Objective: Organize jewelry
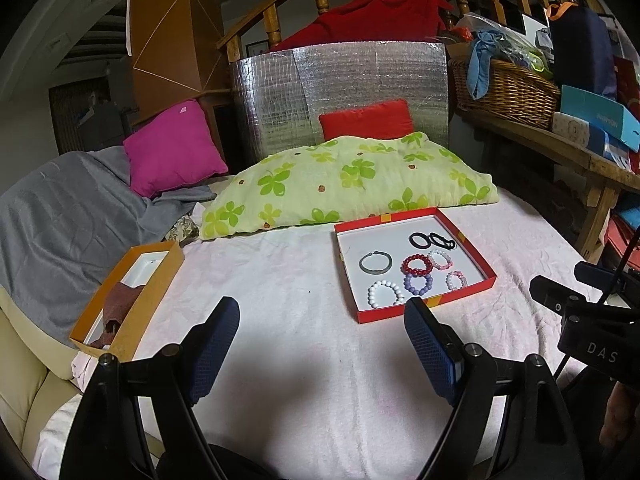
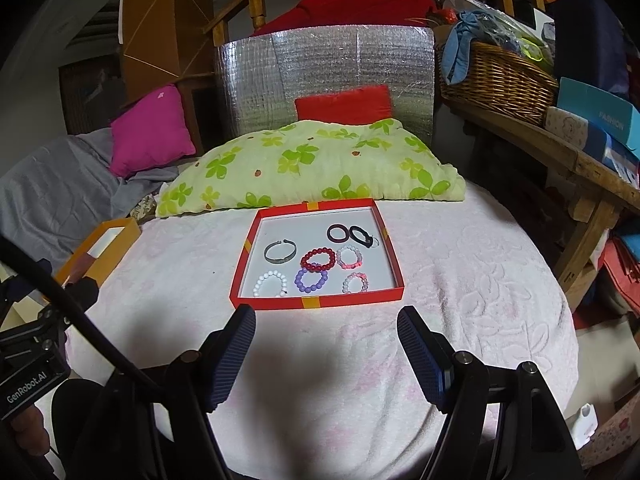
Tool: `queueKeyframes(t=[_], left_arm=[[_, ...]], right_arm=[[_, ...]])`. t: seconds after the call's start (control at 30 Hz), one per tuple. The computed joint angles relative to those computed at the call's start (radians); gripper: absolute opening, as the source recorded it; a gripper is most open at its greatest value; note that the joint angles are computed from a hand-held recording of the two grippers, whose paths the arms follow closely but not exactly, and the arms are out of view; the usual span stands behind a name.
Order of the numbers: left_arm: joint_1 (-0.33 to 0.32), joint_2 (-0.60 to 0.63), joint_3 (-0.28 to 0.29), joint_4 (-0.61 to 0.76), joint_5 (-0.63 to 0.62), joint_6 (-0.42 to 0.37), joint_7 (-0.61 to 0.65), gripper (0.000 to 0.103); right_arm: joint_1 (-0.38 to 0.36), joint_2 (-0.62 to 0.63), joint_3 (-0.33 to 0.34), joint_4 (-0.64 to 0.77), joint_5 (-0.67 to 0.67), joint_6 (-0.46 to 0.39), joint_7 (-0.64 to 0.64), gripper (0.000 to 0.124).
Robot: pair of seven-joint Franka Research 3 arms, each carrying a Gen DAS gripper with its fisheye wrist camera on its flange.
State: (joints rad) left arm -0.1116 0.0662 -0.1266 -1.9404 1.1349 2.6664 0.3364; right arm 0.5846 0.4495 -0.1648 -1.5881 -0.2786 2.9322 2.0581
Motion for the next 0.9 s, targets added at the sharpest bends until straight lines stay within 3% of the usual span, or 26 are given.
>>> queueKeyframes(t=[0.9], left_arm=[[-0.003, 0.009, 0.000, 0.020, -0.016, -0.015, 0.013, 0.085]], right_arm=[[-0.001, 0.045, -0.010, 0.075, -0.001, -0.019, -0.010, 0.077]])
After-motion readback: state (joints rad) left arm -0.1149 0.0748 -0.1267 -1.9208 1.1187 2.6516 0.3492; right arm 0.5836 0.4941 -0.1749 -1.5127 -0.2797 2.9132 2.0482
